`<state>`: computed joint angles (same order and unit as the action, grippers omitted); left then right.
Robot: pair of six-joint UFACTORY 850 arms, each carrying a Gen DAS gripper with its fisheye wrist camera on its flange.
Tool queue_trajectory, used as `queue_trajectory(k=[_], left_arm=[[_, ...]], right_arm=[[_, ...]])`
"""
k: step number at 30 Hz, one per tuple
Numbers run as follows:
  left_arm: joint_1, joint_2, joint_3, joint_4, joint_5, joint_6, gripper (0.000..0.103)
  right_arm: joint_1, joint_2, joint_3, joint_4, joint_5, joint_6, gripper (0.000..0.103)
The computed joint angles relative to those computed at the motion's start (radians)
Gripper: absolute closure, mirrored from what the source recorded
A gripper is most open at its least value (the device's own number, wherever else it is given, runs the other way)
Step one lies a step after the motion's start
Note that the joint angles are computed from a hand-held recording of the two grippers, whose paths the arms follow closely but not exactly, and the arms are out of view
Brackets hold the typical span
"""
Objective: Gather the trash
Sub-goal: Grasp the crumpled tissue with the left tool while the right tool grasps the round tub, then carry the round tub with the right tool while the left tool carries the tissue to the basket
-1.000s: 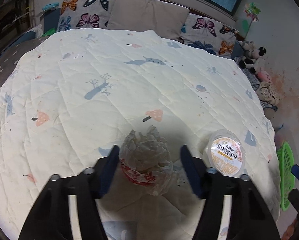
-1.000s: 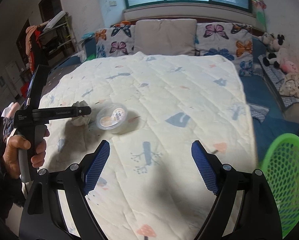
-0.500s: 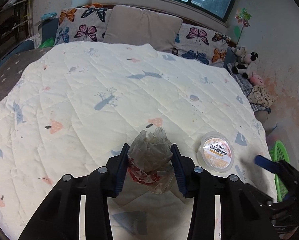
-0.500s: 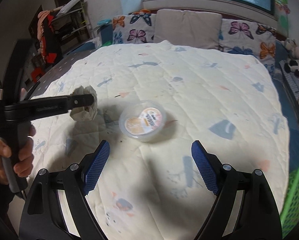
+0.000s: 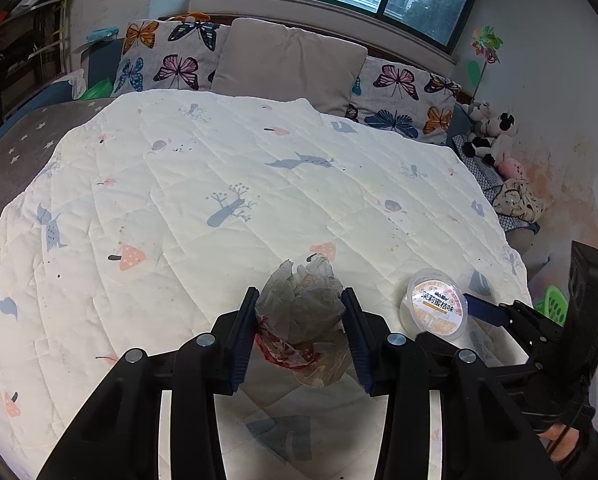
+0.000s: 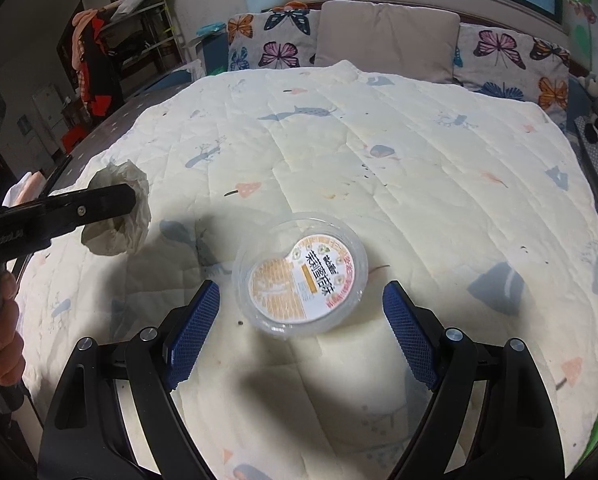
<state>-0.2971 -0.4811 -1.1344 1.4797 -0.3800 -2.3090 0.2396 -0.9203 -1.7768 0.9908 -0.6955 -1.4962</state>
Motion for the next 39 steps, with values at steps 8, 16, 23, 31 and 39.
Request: queue_trajectory(k=[8, 16, 23, 31, 39], left_arm=[[0.000, -0.003, -0.002, 0.002, 0.007, -0.006, 0.062], [-0.007, -0.002, -0.005, -0.005, 0.003, 0.003, 0.062], [-0.031, -0.005, -0.027, -0.020, -0.009, 0.033, 0.062], [-0.067, -0.026, -0.082, -0.051, -0.011, 0.095, 0.062], [-0.102, -0.072, -0.166, -0.103, 0.003, 0.181, 0.062]], right_arm=[[0.002, -0.016, -0.019, 0.000, -0.009, 0.012, 0.036], [-0.010, 0.007, 0.013, 0.044, -0.016, -0.032, 0.039], [-0.050, 0.063, 0.087, 0.115, -0.043, -0.118, 0.039], [-0.111, 0.135, 0.183, 0.191, -0.067, -0.225, 0.039], [-0.176, 0.190, 0.248, 0.248, -0.079, -0.303, 0.039]])
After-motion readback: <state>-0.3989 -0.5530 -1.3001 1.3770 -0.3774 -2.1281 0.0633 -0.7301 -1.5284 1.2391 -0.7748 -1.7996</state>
